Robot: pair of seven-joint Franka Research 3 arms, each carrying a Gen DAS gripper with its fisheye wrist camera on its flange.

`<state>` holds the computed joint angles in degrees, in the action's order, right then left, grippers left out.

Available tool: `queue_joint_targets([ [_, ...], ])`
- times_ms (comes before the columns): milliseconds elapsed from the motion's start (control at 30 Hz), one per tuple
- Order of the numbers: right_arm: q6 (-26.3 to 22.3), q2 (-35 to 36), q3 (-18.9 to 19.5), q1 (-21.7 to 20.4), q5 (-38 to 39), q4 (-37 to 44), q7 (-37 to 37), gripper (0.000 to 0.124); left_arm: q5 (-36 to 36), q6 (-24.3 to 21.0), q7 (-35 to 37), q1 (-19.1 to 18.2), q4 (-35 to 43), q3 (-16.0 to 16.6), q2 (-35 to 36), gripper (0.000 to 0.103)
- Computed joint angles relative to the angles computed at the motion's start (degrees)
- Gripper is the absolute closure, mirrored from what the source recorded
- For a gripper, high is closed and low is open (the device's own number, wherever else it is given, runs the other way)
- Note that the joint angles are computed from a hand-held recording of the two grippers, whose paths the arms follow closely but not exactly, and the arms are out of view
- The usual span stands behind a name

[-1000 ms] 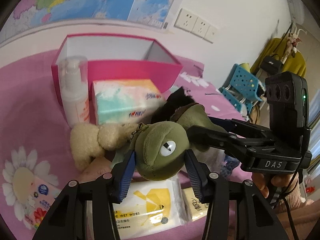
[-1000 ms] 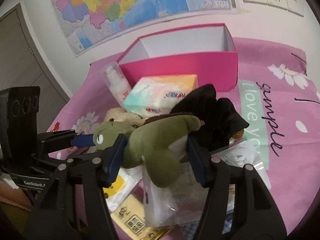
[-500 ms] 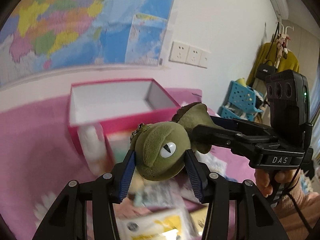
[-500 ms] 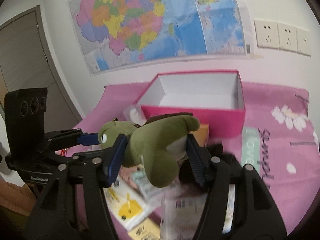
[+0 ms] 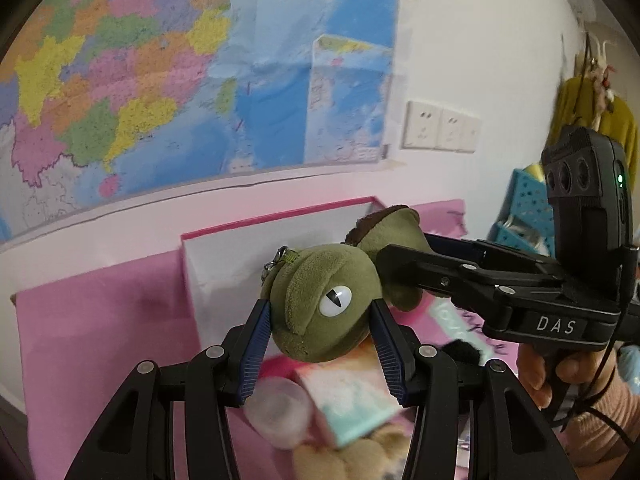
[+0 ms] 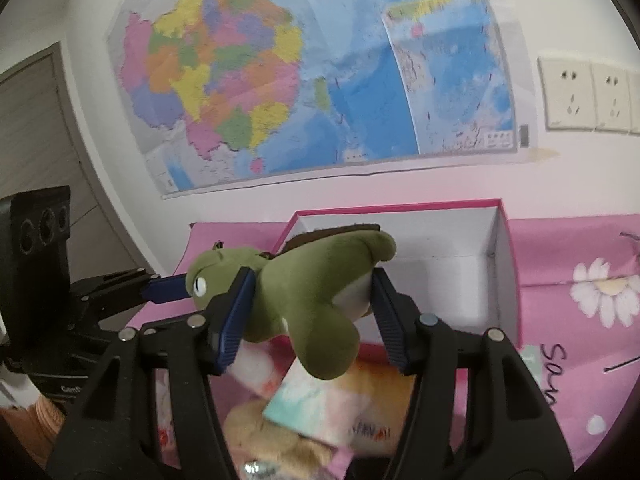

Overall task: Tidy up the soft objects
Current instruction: 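Carry the turtle over the pink box and release it inside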

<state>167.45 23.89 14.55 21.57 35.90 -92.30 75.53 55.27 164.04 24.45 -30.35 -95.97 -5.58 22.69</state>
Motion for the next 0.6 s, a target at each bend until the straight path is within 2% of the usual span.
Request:
queue_joint_targets([
  [100, -2.3, 4.3, -2.1, 1.5, -2.4, 4.9, 3.7, 0.064, -4.5, -2.7, 5.5, 1.7, 2.9, -1.5, 2.6, 0.052],
  [367, -7.6, 12.7, -4.7, 3.3, -8.5, 15.1, 11.8, 0.064, -11.3, -6.4, 13.2, 2.4, 8.3, -0.8, 7.4, 0.052],
  [500, -11.7, 16.1, -5.5, 4.0, -11.4, 20.0, 14.8, 0.064, -12.8, -9.1, 14.6, 1.7, 10.1, 0.1, 8.9, 0.052],
  [600, -16.1, 18.2, -4.4, 3.2, -11.6, 23.2, 15.5, 0.063, -11.0, -11.2, 12.4, 0.1, 10.6, 2.0, 9.2, 0.054],
])
